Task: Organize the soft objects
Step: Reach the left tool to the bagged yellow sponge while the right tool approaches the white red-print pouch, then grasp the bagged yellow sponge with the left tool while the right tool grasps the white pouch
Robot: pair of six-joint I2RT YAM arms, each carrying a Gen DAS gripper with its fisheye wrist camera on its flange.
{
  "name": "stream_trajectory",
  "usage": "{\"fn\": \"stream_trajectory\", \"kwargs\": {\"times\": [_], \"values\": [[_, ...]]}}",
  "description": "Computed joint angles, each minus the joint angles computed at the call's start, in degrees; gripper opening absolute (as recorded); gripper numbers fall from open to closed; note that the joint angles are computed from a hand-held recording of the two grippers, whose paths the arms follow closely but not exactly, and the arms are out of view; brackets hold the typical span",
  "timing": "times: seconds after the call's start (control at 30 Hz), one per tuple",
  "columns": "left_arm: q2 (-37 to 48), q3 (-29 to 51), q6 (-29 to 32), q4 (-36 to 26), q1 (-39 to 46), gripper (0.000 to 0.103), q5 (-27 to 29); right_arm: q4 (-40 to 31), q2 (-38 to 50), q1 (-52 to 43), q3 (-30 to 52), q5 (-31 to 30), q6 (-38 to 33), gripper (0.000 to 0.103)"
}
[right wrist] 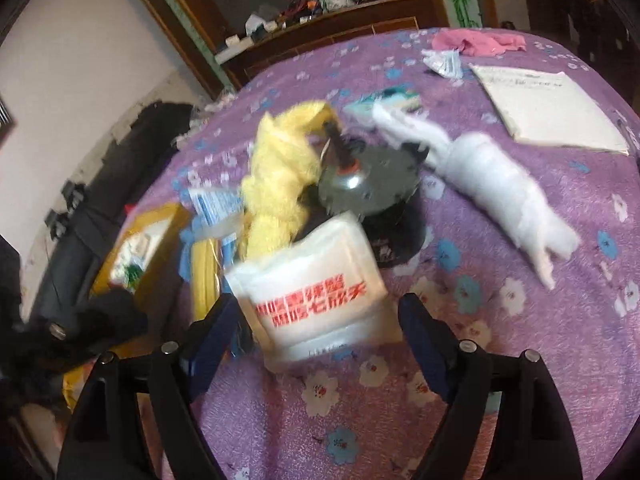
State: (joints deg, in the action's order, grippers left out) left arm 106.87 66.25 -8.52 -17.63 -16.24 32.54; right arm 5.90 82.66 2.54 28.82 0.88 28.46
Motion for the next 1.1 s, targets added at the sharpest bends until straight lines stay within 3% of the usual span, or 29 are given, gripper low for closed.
{"fn": "stream_trajectory", "kwargs": {"times": [0.17,0.37,0.4,0.47,0.5,0.53,0.87,0.9,0.97,1.0,1.1], "values": [[1.0,0.6,0.1,-0.4,0.4,0.086,1.1,-0.9,2.1,1.3,1.2,2.5,-0.3,0.079],[1.0,0.2,0.4,-0.4,0.5,0.086,0.7,-0.3,0.0,2.9,-0.4,5.7,-0.5,0.062],[0.9,0.1,0.3,-0.3,0.4,0.086,0.6,-0.4,-0.3,3.2,-0.5,5.6,-0.7,0.039],[0.6,-0.3,0.4,0.0,0.3,0.086,0.2,0.5,-1.3,3.3,-1.4,4.3,-0.5,0.024],[0.4,-0.6,0.3,0.2,0.2,0.086,-0.1,0.4,-1.0,3.1,-1.2,4.0,-0.5,0.003],[0.3,-0.8,0.2,0.4,0.1,0.086,-0.3,0.1,-0.6,2.8,-1.0,3.3,-0.5,0.000],[-1.0,-1.9,0.1,0.7,-1.4,0.086,-2.4,4.0,-3.7,-1.3,-4.5,-3.7,1.3,0.000],[-1.3,-2.2,0.1,0.8,-1.4,0.086,-2.3,4.4,-4.4,-1.8,-4.9,-4.4,1.7,0.007],[-2.1,-2.8,0.2,1.2,-1.3,0.086,-2.4,4.8,-5.6,-2.0,-5.5,-3.7,2.3,0.050],[-2.6,-3.2,0.2,1.4,-1.1,0.086,-2.2,5.5,-6.0,-2.1,-5.7,-3.2,2.7,0.077],[-3.5,-3.9,0.4,1.7,-0.3,0.086,-1.7,4.9,-5.5,-0.8,-4.6,-1.4,1.6,0.078]]}}
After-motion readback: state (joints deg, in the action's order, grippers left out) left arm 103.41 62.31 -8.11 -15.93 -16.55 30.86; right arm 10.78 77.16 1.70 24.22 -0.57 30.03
